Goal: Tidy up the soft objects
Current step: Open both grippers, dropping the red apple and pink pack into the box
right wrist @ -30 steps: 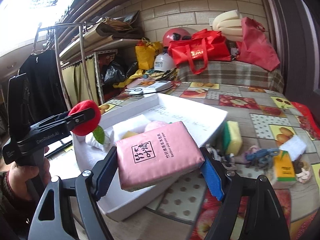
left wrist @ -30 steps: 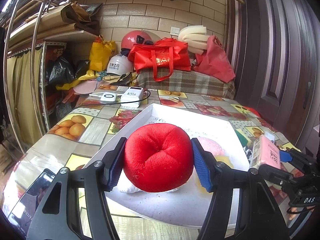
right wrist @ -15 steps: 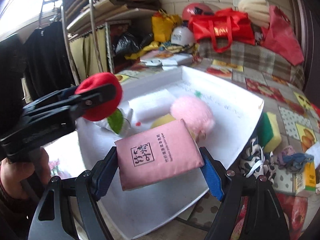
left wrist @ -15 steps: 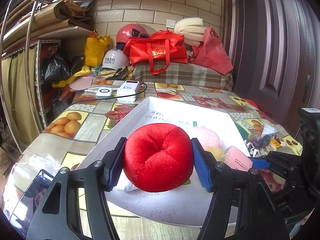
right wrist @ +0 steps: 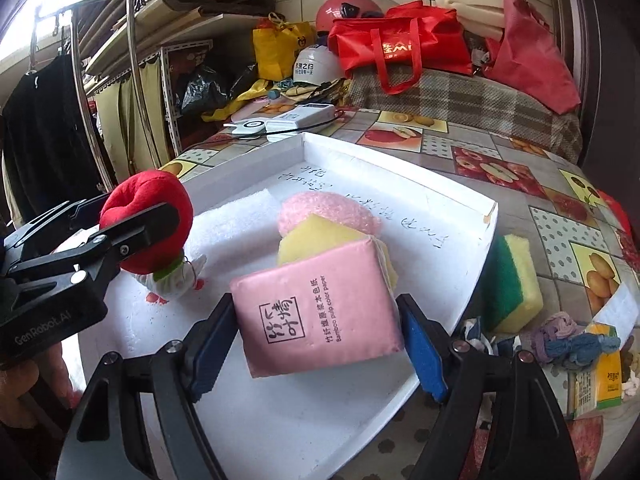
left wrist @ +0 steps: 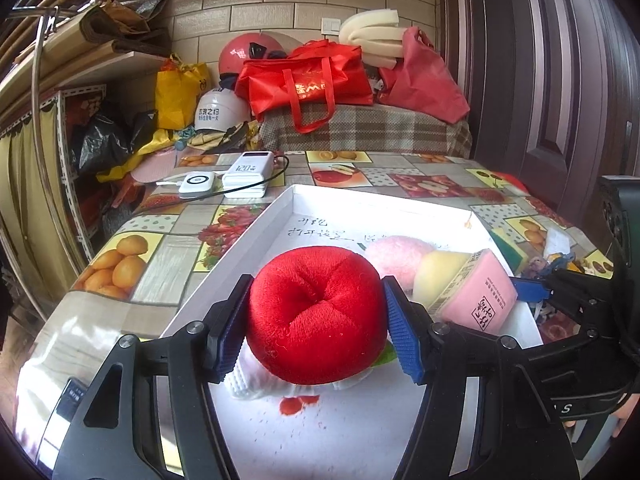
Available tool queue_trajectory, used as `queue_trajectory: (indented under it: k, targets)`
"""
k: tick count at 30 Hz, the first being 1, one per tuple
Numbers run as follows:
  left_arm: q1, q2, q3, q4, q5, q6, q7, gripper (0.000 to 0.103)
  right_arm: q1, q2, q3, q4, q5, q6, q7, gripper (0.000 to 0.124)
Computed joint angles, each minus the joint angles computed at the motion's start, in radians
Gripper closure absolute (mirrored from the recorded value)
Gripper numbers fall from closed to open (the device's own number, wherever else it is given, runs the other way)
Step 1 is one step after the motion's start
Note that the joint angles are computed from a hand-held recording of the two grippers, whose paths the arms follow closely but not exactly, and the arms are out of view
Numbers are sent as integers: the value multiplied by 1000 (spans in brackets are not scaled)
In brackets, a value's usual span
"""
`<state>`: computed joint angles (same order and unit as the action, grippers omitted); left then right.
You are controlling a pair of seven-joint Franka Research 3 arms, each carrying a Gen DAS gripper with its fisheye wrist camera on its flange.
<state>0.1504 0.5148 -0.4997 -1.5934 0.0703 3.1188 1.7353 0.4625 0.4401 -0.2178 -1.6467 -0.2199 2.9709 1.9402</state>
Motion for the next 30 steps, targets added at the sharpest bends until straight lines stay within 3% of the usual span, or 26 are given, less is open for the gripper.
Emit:
queue_trajectory:
  k: [4,8,16,18,19,20,22,23,24,27,30]
  targets:
    - [-53,13,54,38,14,-25,-18,40,13,12,-13,16,-12,-3,11,45]
    - [-48,13,50,40,1,-27,-22,39,35,4,-41,-2,-34,29,32,45]
    - [-106,-5,129,24,40,10,-80,35,94,0,-113,-22,-76,71,78,44]
    - [-181,-22,232,13,63,32,-157,29,98,3,-117,-17,-81,67,75,43]
    - [-222,-29,292,7,93,50,-222,19,112,5,-133,-15,-93,65,85,42]
    - [-240,-33,318,0,88,66,-236,12,128,6,-152,-16,-106,66,100,39]
    - [-239,-39,327,-16,108,100,-272,5,166,5,-199,-28,-145,90,136,35]
    - [-247,-42,341,-21,120,111,-289,1,184,5,-223,-32,-161,101,151,27]
    - [-256,-45,355,-27,134,125,-304,0,215,6,-260,-38,-182,112,175,21]
    - [-282,-50,393,-36,174,151,-343,0,310,16,-376,-54,-233,147,240,21]
    - [-285,-50,402,-36,205,156,-375,0,365,27,-441,-61,-239,161,258,21]
